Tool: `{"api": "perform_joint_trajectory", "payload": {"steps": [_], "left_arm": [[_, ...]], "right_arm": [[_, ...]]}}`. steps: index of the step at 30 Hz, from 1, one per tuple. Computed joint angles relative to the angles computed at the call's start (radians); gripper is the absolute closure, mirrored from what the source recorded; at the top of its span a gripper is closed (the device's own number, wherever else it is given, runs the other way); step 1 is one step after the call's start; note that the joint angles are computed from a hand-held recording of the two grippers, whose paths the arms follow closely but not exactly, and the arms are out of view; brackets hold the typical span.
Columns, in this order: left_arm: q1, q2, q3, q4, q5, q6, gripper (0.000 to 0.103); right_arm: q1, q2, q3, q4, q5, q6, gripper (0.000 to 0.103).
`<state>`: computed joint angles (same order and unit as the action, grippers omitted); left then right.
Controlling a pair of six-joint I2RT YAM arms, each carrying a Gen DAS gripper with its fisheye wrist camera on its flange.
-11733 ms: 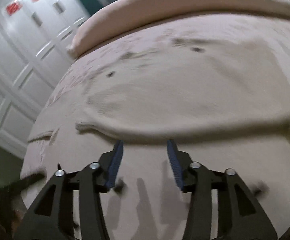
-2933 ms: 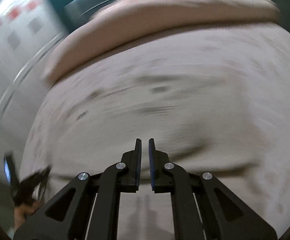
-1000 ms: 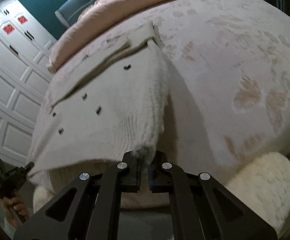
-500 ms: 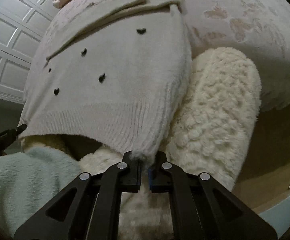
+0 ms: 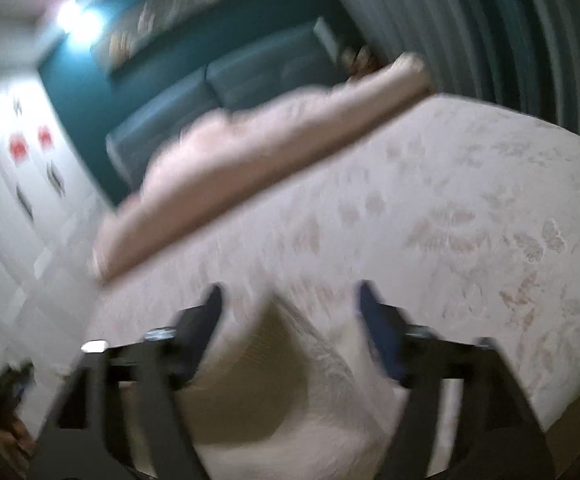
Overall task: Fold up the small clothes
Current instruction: 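Grasp the hem with both tools and fold it up toward the collar, then grasp the folded edge with both tools and fold it over again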
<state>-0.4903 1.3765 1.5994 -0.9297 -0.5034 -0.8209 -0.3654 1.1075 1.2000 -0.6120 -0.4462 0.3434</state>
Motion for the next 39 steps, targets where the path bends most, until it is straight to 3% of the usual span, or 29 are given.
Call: {"api": "perform_joint_trajectory", "payload": {"steps": [2,4,7,10,14,18,23,24,25,26,27,28,31,35,38,39], "left_arm": [[-0.009,-0.029,-0.014,-0.019,-0.031,-0.027,0.028],[-0.024,-0.091,-0.095,-0.037,-0.005,-0.034,0.019],[-0.084,-0.218,-0.305,-0.084,0.005,-0.107,0.019],[-0.104,-0.331,-0.554,-0.085,0.111,-0.231,0.019],[-0.102,-0.410,-0.754,-0.004,0.241,-0.356,0.019],[-0.056,-0.378,-0.782,0.076,0.277,-0.340,0.019],[0.070,-0.325,-0.799,0.197,0.408,-0.315,0.019],[0.089,-0.317,-0.802,0.213,0.430,-0.316,0.022],[0.095,-0.301,-0.790,0.212,0.437,-0.313,0.039],[0.102,-0.297,-0.783,0.214,0.454,-0.299,0.065],[0.108,-0.290,-0.766,0.195,0.476,-0.282,0.070],[0.107,-0.304,-0.761,0.186,0.479,-0.271,0.080],[0.080,-0.361,-0.731,0.131,0.449,-0.225,0.086],[-0.020,-0.462,-0.688,-0.018,0.418,-0.225,0.088],[-0.185,-0.556,-0.708,-0.170,0.361,-0.338,0.088],[-0.277,-0.601,-0.738,-0.222,0.337,-0.431,0.088]], "right_arm": [[-0.084,-0.049,-0.044,-0.028,-0.127,0.015,0.025],[-0.155,-0.094,-0.110,-0.116,-0.213,-0.088,0.025],[-0.190,-0.196,-0.260,-0.251,-0.189,-0.265,0.025],[-0.235,-0.244,-0.416,-0.365,-0.150,-0.426,0.025],[-0.206,-0.226,-0.506,-0.363,-0.156,-0.395,0.025],[-0.101,-0.130,-0.509,-0.236,-0.165,-0.257,0.025],[-0.028,0.010,-0.493,-0.108,-0.150,-0.064,0.025],[-0.014,0.055,-0.486,-0.071,-0.153,0.003,0.029],[-0.012,0.065,-0.488,-0.045,-0.155,0.029,0.039],[-0.010,0.066,-0.482,-0.041,-0.156,0.040,0.047],[-0.005,0.085,-0.465,-0.038,-0.173,0.040,0.073],[-0.006,0.092,-0.452,-0.047,-0.186,0.033,0.089],[-0.045,0.018,-0.407,-0.141,-0.221,-0.050,0.095],[-0.157,-0.048,-0.340,-0.388,-0.273,-0.282,0.095],[-0.316,-0.091,-0.351,-0.660,-0.225,-0.612,0.095],[-0.371,-0.102,-0.373,-0.717,-0.195,-0.713,0.095]]}}
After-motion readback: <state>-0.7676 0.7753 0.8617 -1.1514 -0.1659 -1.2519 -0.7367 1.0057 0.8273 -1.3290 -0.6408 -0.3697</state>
